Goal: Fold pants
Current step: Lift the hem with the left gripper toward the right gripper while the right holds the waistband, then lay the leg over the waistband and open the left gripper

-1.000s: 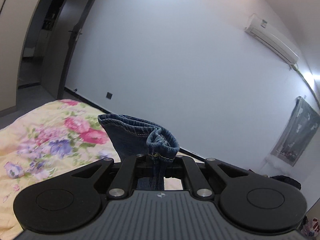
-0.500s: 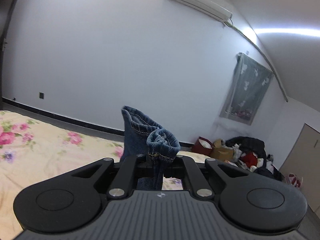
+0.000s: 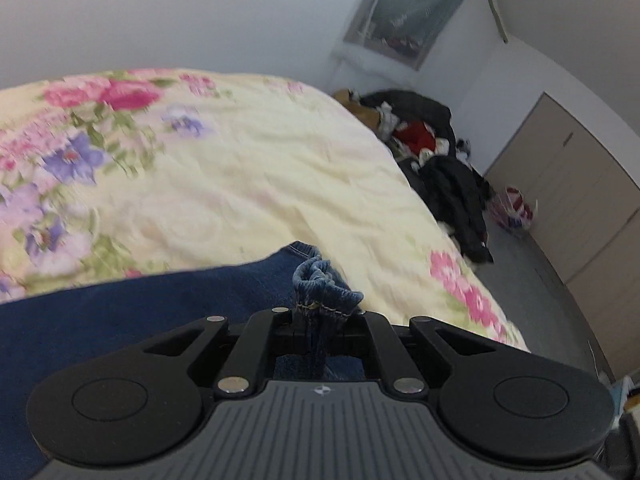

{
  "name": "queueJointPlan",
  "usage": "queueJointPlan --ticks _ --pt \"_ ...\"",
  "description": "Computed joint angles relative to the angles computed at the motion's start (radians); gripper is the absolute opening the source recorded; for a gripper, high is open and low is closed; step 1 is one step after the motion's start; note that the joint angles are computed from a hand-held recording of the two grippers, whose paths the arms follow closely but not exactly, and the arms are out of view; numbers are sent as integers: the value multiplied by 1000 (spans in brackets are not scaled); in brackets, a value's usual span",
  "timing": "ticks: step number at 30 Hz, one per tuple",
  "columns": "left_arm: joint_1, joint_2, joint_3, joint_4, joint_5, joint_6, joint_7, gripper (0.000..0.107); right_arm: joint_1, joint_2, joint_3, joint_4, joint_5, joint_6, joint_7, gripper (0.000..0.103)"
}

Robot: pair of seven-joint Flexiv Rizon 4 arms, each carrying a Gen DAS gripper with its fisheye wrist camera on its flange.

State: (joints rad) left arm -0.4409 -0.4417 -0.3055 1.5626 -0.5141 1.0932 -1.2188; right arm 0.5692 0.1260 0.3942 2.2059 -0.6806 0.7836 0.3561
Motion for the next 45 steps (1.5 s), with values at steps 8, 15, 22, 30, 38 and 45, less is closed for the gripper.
queueJointPlan --ticks 8,15,22,30,38,45 --pt "41 -43 -28 -46 -66 -273 94 23 -5 -13 -7 5 13 55 -21 0" --pt "50 9 -31 -7 -221 -332 209 69 5 -8 2 -15 -6 43 24 1" --pt "67 97 51 52 -151 -257 303 69 -44 36 -2 36 -112 162 253 31" --pt "171 165 156 149 -34 -182 304 68 -200 -10 -64 130 -560 450 961 42" --pt "272 176 202 200 23 -146 304 68 -154 -60 -88 94 -516 348 957 24" --pt "330 199 208 293 -26 -76 387 68 -53 -71 -48 -76 -227 33 504 8"
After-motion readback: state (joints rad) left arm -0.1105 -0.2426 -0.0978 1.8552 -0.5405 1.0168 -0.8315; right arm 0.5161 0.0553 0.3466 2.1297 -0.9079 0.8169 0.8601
